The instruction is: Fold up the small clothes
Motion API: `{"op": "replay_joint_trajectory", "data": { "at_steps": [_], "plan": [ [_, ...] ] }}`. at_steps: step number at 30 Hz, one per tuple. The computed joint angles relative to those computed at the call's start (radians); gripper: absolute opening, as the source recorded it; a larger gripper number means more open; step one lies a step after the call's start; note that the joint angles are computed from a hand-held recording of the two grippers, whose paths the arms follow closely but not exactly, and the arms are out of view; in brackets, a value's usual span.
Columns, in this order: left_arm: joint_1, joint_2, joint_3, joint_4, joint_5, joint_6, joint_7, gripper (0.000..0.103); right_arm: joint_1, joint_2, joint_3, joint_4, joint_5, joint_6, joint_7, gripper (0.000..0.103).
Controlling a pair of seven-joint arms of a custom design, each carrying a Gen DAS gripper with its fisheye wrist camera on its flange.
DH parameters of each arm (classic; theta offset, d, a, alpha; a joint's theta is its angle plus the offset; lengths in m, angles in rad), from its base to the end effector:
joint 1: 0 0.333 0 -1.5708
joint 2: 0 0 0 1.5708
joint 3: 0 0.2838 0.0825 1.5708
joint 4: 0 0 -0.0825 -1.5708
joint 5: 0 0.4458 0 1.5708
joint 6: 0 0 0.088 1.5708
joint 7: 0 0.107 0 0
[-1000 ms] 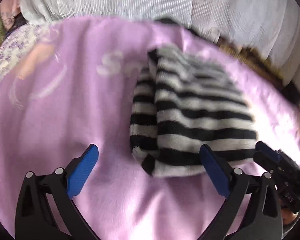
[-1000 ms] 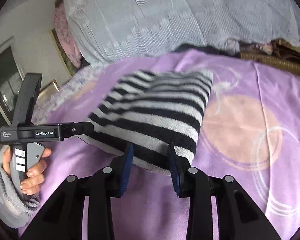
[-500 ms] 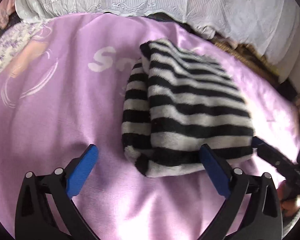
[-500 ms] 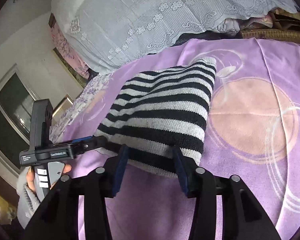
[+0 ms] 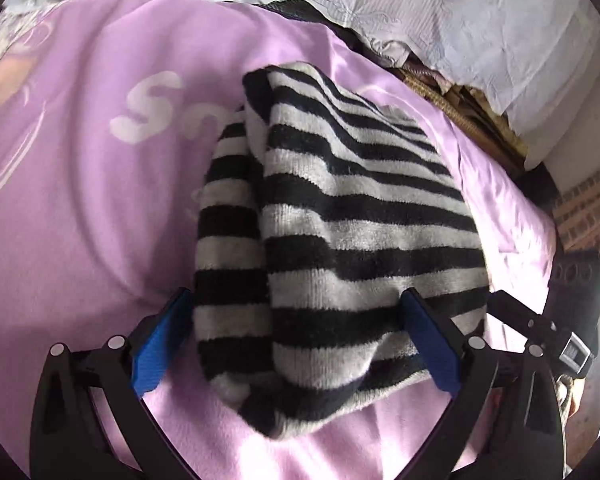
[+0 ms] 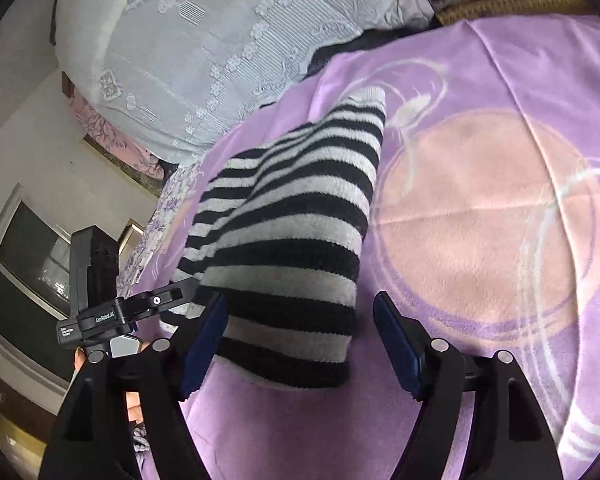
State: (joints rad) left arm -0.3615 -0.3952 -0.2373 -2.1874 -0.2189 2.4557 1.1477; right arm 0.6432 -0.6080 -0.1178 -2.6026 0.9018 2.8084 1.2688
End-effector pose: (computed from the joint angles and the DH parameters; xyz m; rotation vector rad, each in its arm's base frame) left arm 0.4541 -0.3242 0.5726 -1.9775 2.1132 -0.9869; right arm 0.4322 0.2074 0.4743 -1.5843 1.4740 0.1011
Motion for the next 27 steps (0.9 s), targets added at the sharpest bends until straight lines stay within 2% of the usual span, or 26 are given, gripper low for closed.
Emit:
{"op": "replay_joint_trajectory", "data": {
  "at_steps": [3,5,7,8,9,11,13,19,21,24,27],
  "plan": [
    [-0.019,0.032,0.030,0.025,-0.063,0.010,0.054,0.099,0.046,0.052,-0.060,0.049,0.095,-0.017,-0.069,0.077],
    [-0.030,0.057,0.050,0.042,-0.126,0.020,0.103,0.099,0.051,0.093,-0.074,0.089,0.163,-0.041,-0.109,0.077],
    [-0.044,0.091,0.068,0.070,-0.205,0.018,0.174,0.099,0.065,0.158,-0.101,0.151,0.257,-0.083,-0.160,0.077],
    [-0.061,0.118,0.086,0.093,-0.282,0.009,0.244,0.098,0.063,0.186,-0.104,0.177,0.290,-0.099,-0.173,0.078],
    [-0.073,0.139,0.098,0.112,-0.339,-0.009,0.293,0.099,0.053,0.214,-0.094,0.201,0.296,-0.106,-0.164,0.078],
    [-0.039,0.151,0.053,0.124,-0.292,-0.005,0.272,0.099,0.027,0.259,-0.058,0.244,0.267,-0.111,-0.153,0.086],
    [-0.029,0.152,0.039,0.123,-0.290,0.001,0.273,0.099,0.004,0.282,-0.022,0.266,0.234,-0.111,-0.176,0.094],
    [-0.018,0.144,0.026,0.113,-0.303,0.010,0.277,0.099,-0.063,0.296,0.046,0.278,0.264,-0.119,-0.219,0.095],
    [-0.015,0.134,0.020,0.100,-0.289,0.027,0.267,0.099,-0.085,0.294,0.068,0.276,0.281,-0.119,-0.232,0.094],
    [-0.015,0.110,0.004,0.076,-0.238,0.059,0.240,0.098,-0.113,0.274,0.110,0.248,0.282,-0.074,-0.231,0.083],
    [-0.036,0.098,0.010,0.066,-0.235,0.082,0.267,0.098,-0.101,0.249,0.090,0.227,0.373,-0.083,-0.312,0.076]
  ]
}}
